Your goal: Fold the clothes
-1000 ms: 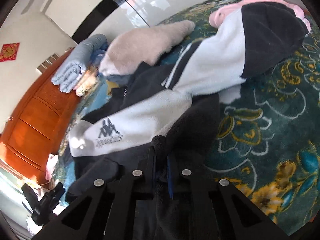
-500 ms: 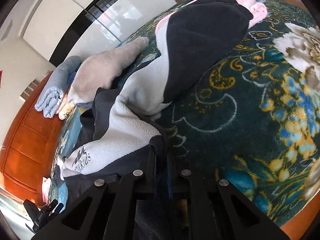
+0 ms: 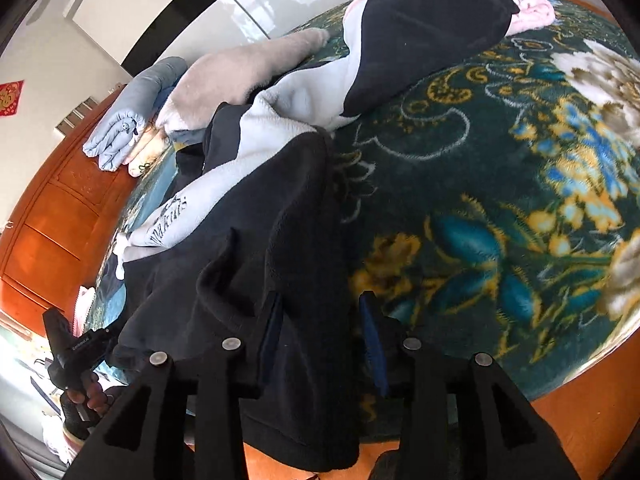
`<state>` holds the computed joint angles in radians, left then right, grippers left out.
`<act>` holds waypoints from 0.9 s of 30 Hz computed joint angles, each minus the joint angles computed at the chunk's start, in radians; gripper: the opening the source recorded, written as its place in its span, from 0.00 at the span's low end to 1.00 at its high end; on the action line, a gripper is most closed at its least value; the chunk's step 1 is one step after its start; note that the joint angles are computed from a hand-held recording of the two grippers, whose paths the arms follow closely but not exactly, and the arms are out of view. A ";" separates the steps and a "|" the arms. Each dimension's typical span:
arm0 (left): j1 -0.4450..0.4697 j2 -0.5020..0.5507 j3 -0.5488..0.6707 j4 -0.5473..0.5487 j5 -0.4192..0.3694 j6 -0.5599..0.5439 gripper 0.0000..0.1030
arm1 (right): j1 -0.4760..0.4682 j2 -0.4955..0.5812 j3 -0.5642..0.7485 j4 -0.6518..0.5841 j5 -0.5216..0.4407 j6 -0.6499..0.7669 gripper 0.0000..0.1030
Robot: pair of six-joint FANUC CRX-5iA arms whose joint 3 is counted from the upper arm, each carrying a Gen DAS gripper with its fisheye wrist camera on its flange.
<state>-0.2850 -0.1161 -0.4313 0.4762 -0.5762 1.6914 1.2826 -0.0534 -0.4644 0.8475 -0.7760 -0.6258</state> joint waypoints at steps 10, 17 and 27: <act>0.006 -0.011 0.067 -0.083 -0.067 -0.012 0.49 | 0.000 0.007 0.050 -0.047 -0.079 0.124 0.19; 0.043 0.128 0.372 -0.216 -0.155 -0.105 0.64 | -0.088 0.066 0.243 -0.038 -0.234 0.456 0.33; 0.032 0.725 1.161 -0.336 -0.545 -0.130 0.64 | -0.368 0.599 1.069 -0.428 -0.382 1.370 0.48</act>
